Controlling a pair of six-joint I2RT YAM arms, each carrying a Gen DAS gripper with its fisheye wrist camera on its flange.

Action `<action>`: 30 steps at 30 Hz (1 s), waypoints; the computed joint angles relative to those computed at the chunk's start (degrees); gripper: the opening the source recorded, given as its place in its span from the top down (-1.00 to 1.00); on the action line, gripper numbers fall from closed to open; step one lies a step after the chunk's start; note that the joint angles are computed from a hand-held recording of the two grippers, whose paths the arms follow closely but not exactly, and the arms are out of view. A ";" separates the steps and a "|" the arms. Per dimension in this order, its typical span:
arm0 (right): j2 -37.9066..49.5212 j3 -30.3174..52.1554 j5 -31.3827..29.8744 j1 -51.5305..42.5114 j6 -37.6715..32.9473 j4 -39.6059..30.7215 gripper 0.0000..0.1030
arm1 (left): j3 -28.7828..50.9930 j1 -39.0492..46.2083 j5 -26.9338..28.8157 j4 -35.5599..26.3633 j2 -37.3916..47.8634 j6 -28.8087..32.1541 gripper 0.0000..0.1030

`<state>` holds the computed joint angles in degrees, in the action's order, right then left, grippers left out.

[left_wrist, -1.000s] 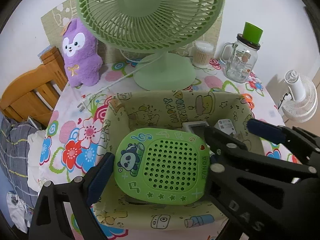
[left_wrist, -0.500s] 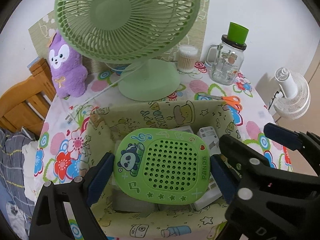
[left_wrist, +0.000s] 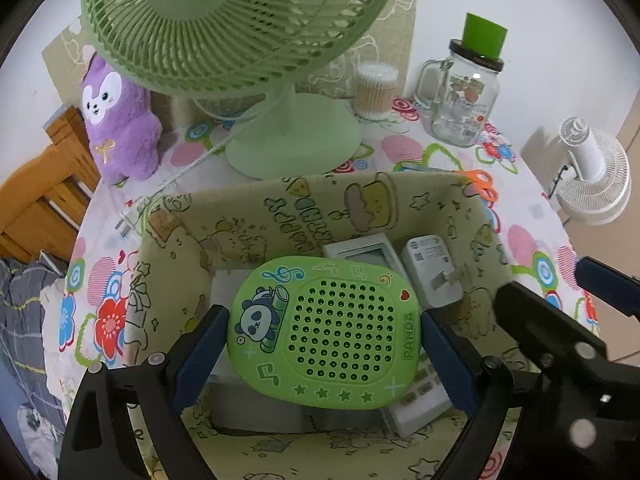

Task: Organize rigid objects
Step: 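Lower both held items into the basket and open both grippers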

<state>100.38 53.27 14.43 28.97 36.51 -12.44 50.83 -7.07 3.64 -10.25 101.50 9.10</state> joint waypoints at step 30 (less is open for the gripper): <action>-5.03 1.07 4.29 6.04 3.49 -5.03 -0.57 | -3.12 5.55 5.81 -5.79 -11.00 5.87 -0.99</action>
<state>95.35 54.34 18.71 35.01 40.00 -17.48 47.71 -1.53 9.46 -16.03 90.50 14.96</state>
